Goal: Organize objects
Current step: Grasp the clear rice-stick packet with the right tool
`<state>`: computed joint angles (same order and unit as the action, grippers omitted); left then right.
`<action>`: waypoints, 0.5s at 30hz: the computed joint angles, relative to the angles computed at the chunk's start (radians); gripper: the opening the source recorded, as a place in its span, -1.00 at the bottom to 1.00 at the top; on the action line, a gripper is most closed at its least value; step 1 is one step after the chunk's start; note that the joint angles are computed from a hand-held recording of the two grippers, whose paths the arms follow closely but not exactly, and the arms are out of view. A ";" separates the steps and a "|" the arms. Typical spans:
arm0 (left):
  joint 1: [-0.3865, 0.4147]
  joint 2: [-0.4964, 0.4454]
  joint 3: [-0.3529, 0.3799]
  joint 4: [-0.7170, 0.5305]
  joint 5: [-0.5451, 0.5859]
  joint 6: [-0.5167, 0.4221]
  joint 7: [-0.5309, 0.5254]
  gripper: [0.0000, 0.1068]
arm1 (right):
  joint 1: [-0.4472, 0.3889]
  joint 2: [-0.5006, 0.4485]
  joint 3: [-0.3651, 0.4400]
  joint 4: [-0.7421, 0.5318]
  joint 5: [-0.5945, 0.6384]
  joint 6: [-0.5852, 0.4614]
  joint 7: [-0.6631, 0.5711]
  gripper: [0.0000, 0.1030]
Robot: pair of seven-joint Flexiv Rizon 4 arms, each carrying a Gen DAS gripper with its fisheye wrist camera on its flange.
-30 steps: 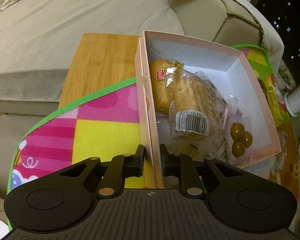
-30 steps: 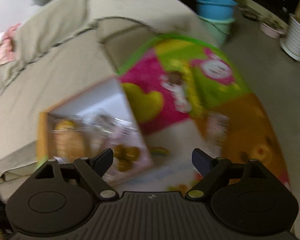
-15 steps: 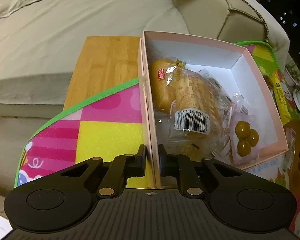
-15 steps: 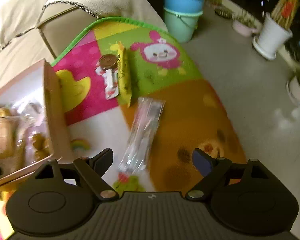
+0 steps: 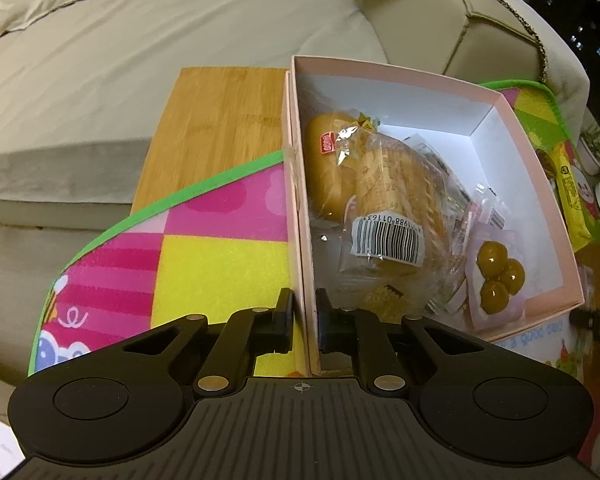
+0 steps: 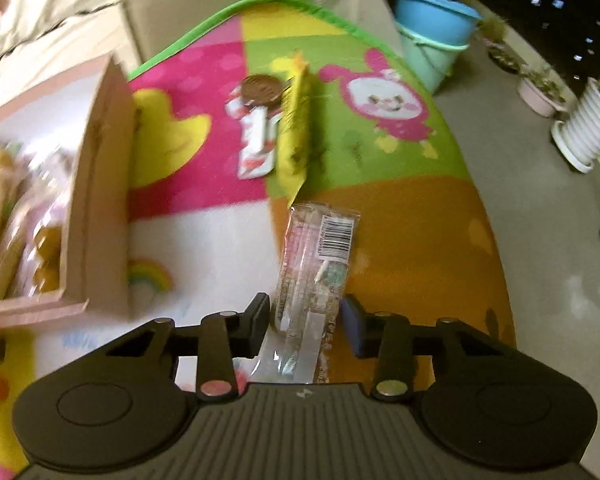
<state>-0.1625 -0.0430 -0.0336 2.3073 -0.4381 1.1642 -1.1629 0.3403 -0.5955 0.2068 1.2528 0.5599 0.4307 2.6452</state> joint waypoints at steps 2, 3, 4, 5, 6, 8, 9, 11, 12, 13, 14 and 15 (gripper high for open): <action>0.000 0.001 -0.001 0.002 -0.011 0.000 0.006 -0.76 | 0.001 0.001 -0.011 -0.005 -0.030 -0.023 -0.002 -0.29; 0.000 0.001 -0.001 0.003 -0.019 -0.001 0.013 -0.76 | 0.000 0.000 -0.016 -0.009 -0.039 -0.034 0.000 -0.29; 0.001 0.000 -0.001 0.003 -0.025 -0.002 0.019 -0.75 | 0.000 0.000 -0.021 -0.013 -0.051 -0.044 0.006 -0.29; 0.001 0.001 -0.001 0.003 -0.028 -0.002 0.026 -0.75 | 0.000 0.002 -0.028 -0.016 -0.064 -0.057 0.014 -0.29; 0.001 0.001 -0.001 0.004 -0.031 -0.003 0.035 -0.75 | 0.000 0.004 -0.035 -0.019 -0.080 -0.074 0.024 -0.29; 0.001 0.002 -0.002 0.005 -0.040 -0.005 0.048 -0.74 | -0.006 0.007 -0.047 -0.026 -0.109 -0.112 0.033 -0.29; 0.002 0.002 -0.002 0.005 -0.051 -0.008 0.055 -0.74 | -0.013 0.010 -0.052 -0.028 -0.121 -0.133 0.027 -0.29; 0.002 0.001 -0.002 0.005 -0.075 -0.016 0.066 -0.73 | -0.029 0.019 -0.059 -0.019 -0.144 -0.169 -0.006 -0.29; 0.003 0.001 -0.002 0.005 -0.086 -0.020 0.071 -0.72 | -0.038 0.025 -0.062 -0.008 -0.155 -0.179 -0.029 -0.29; 0.003 0.000 -0.002 0.004 -0.089 -0.023 0.071 -0.72 | -0.043 0.033 -0.068 0.006 -0.168 -0.182 -0.047 -0.29; 0.003 -0.001 -0.001 0.002 -0.087 -0.025 0.069 -0.72 | -0.046 0.040 -0.074 0.020 -0.182 -0.188 -0.062 -0.29; 0.003 -0.001 -0.001 0.000 -0.081 -0.027 0.065 -0.72 | -0.049 0.048 -0.082 0.035 -0.200 -0.191 -0.078 -0.29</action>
<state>-0.1591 -0.0444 -0.0345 2.3075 -0.5194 1.1373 -1.0976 0.2911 -0.5475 0.1251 1.2875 0.3599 0.2401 2.5676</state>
